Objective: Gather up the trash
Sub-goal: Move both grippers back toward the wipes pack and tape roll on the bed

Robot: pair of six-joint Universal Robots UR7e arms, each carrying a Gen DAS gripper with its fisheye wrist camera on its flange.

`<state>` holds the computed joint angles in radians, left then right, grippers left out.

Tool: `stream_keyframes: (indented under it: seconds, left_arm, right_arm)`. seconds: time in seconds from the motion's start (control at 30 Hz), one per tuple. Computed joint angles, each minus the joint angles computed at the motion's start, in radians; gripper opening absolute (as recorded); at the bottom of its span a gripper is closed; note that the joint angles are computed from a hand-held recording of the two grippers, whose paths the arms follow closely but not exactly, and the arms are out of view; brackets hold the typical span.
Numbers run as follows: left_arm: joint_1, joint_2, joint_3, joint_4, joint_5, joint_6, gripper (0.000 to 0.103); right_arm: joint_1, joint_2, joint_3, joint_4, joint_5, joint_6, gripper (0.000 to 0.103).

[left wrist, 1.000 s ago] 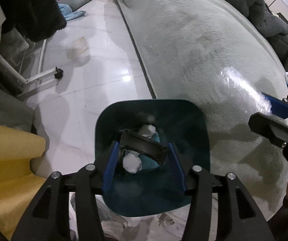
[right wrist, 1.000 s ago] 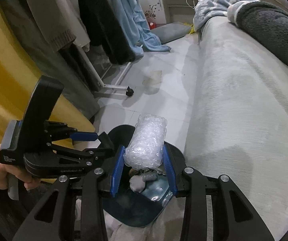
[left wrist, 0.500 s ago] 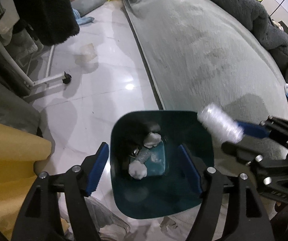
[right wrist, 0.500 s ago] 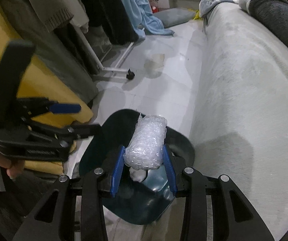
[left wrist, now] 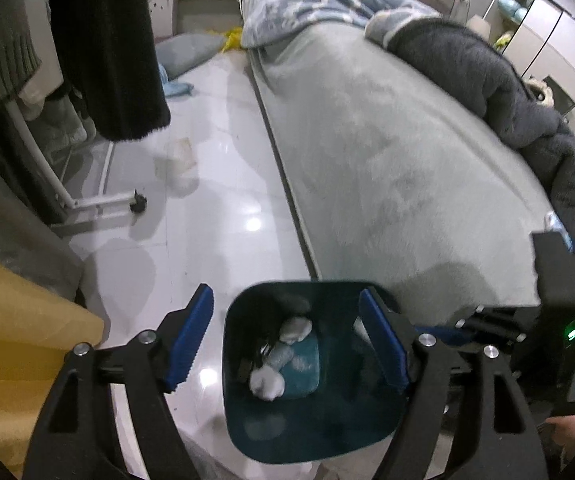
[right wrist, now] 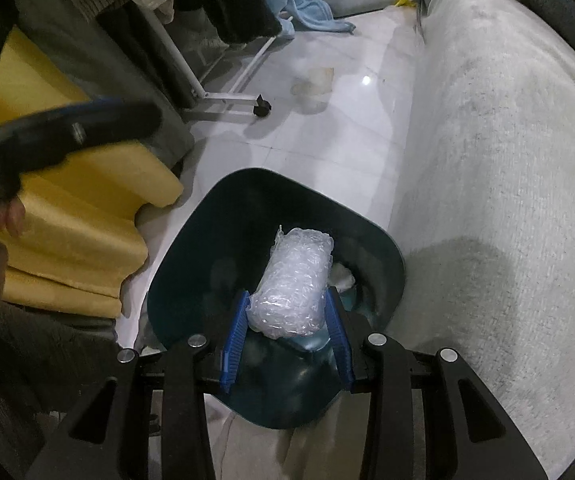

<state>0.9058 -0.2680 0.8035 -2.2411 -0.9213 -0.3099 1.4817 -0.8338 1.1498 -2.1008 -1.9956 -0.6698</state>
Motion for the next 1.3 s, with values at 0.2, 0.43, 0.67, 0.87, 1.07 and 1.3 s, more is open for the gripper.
stream_keyframes:
  seconds: [0.2, 0.43, 0.67, 0.87, 1.07, 1.3]
  left_arm:
    - [-0.015, 0.003, 0.011, -0.102, 0.032, 0.056, 0.079]
    - [-0.028, 0.019, 0.002, -0.192, 0.039, 0.104, 0.080]
    - [-0.047, 0.054, -0.032, -0.287, 0.047, 0.173, 0.081]
    - [-0.063, 0.100, -0.091, -0.324, 0.040, 0.216, 0.082]
    - [-0.081, 0.152, -0.155, -0.388, 0.032, 0.295, 0.085]
    - [-0.101, 0.222, -0.245, -0.419, -0.010, 0.347, 0.092]
  right_arm:
    - [-0.001, -0.002, -0.003, 0.057, -0.022, 0.006, 0.039]
    - [-0.003, -0.026, 0.023, 0.090, -0.018, -0.022, 0.056]
    - [-0.010, -0.055, 0.023, 0.087, 0.024, -0.044, 0.059]
    - [-0.018, -0.084, 0.043, 0.018, 0.071, -0.083, 0.065]
    - [-0.043, -0.130, 0.058, -0.078, 0.152, -0.110, 0.072]
    - [-0.077, -0.184, 0.091, -0.216, 0.197, -0.146, 0.079]
